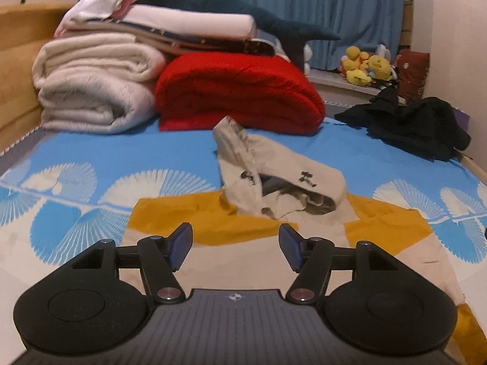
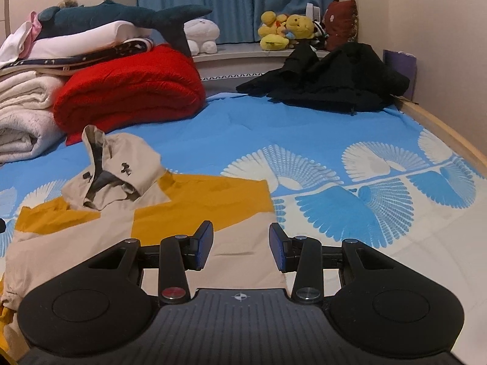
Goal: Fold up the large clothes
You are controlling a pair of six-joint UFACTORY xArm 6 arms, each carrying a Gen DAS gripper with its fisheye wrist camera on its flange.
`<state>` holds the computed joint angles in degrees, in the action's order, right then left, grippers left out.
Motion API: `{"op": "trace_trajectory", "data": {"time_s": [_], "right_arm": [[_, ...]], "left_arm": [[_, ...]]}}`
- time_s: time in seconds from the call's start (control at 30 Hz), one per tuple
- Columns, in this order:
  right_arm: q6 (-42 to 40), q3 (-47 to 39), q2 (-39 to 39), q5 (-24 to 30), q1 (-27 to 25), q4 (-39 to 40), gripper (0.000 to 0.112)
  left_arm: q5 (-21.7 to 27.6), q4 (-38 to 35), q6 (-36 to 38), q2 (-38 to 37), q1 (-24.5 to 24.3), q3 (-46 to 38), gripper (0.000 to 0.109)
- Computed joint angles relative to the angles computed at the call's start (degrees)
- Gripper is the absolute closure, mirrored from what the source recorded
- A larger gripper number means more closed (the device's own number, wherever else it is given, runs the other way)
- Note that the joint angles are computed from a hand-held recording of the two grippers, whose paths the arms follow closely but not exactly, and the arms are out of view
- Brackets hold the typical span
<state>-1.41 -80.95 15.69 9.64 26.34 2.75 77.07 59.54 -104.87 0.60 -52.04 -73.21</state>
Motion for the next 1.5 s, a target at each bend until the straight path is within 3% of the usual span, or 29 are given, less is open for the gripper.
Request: {"op": "trace_trajectory", "data": {"time_s": [0.1, 0.17, 0.23, 0.3, 0.33, 0.47, 0.7, 0.77, 0.83, 0.87, 1.0, 1.07, 1.1, 1.13, 1.23, 1.33, 1.43, 1.5], "right_arm": [[-3.4, -1.5, 1.0, 0.6, -0.3, 3.7, 0.070], [-4.3, -2.7, 2.0, 1.4, -0.6, 4.8, 0.070], [-5.1, -5.4, 3.3, 4.6, -0.9, 7.0, 0.076], [-10.8, -7.6, 4.3, 5.9, -0.9, 14.2, 0.095], [-13.4, -8.3, 4.5, 6.2, -0.9, 16.7, 0.106], [-19.6, -10.6, 5.4, 6.8, -1.2, 22.6, 0.107], [-12.0, -16.4, 9.4, 11.9, -3.4, 14.7, 0.106], [-10.6, -17.9, 10.5, 13.2, -3.7, 13.4, 0.106], [-10.4, -18.8, 11.3, 14.1, -3.7, 13.2, 0.106], [-10.2, -19.3, 11.7, 14.4, -3.7, 13.0, 0.106], [-9.6, -21.0, 13.2, 16.0, -3.6, 12.4, 0.106], [-9.3, -21.4, 13.7, 16.6, -3.5, 11.8, 0.106], [-9.0, -21.3, 13.7, 16.7, -3.4, 11.2, 0.106], [-8.8, -21.2, 13.7, 16.8, -3.4, 10.6, 0.106], [-7.3, -21.5, 14.1, 17.2, -3.2, 8.5, 0.106], [-6.8, -21.4, 13.7, 16.9, -3.0, 8.9, 0.106], [-8.1, -19.7, 12.4, 15.1, -2.7, 10.9, 0.106], [-9.6, -18.4, 11.3, 13.9, -2.6, 14.0, 0.106]], "left_arm": [[0.0, -0.1, 2.0, 1.6, 0.2, -2.4, 0.042], [-2.0, -1.4, 2.7, 2.7, 1.8, -4.1, 0.055], [-6.2, -4.5, 3.8, 3.8, 4.9, -5.7, 0.092], [-9.4, -7.9, 5.0, 6.2, 8.9, -8.9, 0.103], [-11.0, -8.2, 5.2, 7.3, 10.7, -10.1, 0.103], [-13.3, -10.6, 9.5, 14.2, 18.2, -17.9, 0.102], [-17.1, -11.4, 14.1, 25.3, 31.0, -29.7, 0.098], [-20.0, -12.2, 13.7, 28.5, 34.3, -32.9, 0.086], [-19.4, -12.9, 13.7, 32.7, 36.3, -37.9, 0.061], [-18.5, -12.9, 13.4, 34.9, 37.0, -40.5, 0.058], [-17.7, -12.7, 12.9, 41.9, 38.8, -48.4, 0.057], [-17.6, -12.5, 14.1, 44.4, 39.3, -51.4, 0.067], [-18.5, -12.6, 14.8, 44.5, 39.5, -51.2, 0.093], [-18.9, -12.7, 16.1, 44.5, 39.6, -50.9, 0.107], [-20.4, -7.5, 16.4, 39.7, 38.0, -44.1, 0.107], [-28.0, 4.4, 13.2, 26.3, 34.6, -26.6, 0.107], [-31.2, 15.6, 8.2, 10.8, 27.0, -8.6, 0.107], [-31.2, 16.3, 9.8, 1.5, 19.6, 3.0, 0.107]]}}
